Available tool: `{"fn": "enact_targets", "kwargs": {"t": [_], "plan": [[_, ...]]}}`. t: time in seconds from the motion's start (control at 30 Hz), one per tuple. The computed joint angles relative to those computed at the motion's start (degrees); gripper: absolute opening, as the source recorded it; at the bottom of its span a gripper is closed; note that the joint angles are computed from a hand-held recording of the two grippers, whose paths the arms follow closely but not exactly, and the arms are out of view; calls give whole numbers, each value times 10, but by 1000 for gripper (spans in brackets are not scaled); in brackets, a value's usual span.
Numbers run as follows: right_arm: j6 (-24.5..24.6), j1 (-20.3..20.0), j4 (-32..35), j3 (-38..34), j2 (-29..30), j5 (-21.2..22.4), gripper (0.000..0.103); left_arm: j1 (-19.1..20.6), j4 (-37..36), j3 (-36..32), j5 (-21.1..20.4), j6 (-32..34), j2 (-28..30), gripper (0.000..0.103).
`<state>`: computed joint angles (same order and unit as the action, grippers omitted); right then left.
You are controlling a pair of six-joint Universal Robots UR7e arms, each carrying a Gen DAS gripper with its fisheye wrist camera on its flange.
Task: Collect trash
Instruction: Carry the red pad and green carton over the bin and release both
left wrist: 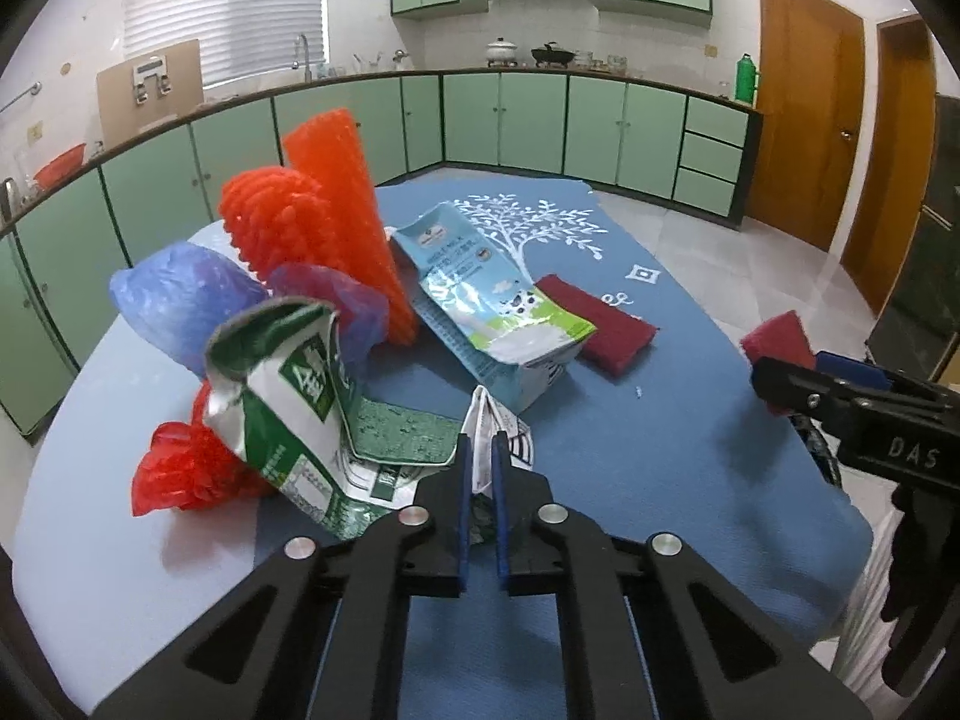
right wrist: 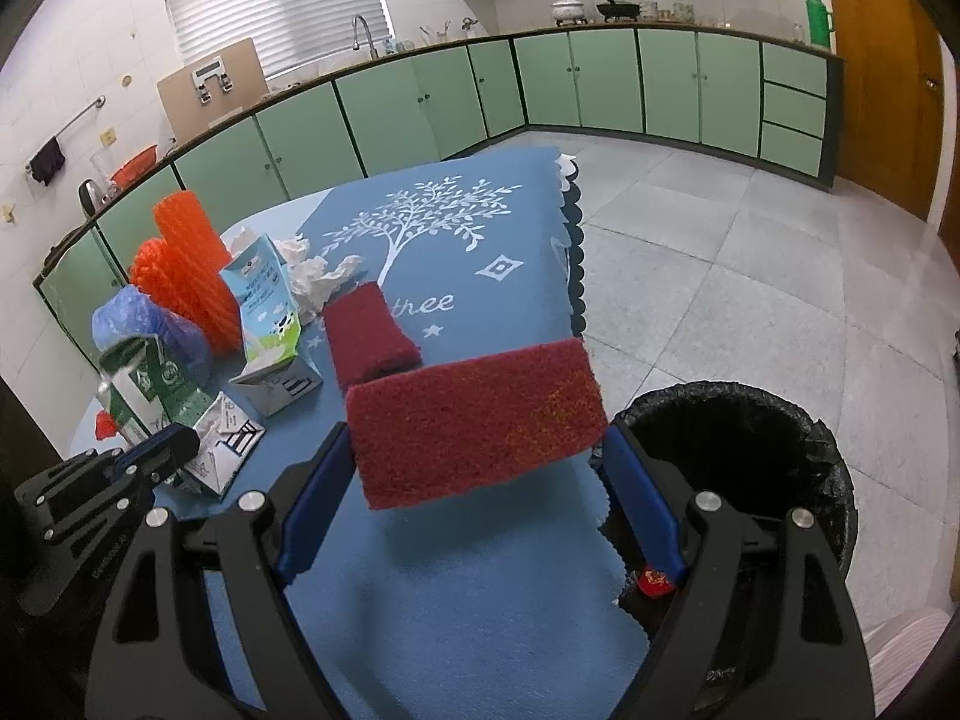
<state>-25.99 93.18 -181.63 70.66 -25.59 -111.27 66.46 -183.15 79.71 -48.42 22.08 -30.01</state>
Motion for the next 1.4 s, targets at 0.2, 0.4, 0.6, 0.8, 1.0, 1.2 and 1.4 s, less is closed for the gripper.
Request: {"fn": "enact_targets", "kwargs": {"t": [0.2,0.4,0.6,0.8,1.0,1.2,1.4], "plan": [[1,-1,1,1,0,-1,81,5,34,-13,3,-19,5,30],[5,-1,8,-4,2,-6,81,4,6,1,-8,-4,1,10],[7,0,-3,-1,-1,-6,81,-5,-19,16,-20,-4,-13,3],[3,3,-23,10,-11,2,81,-14,-26,25,-37,-2,-26,2],[-1,8,-45,24,-26,2,81,-24,-18,11,-54,7,-24,2],[0,8,-74,47,-49,-10,81,-31,9,-21,-79,19,-5,2],[0,2,-115,74,-74,-31,81,-39,37,-64,-119,31,25,2]]}}
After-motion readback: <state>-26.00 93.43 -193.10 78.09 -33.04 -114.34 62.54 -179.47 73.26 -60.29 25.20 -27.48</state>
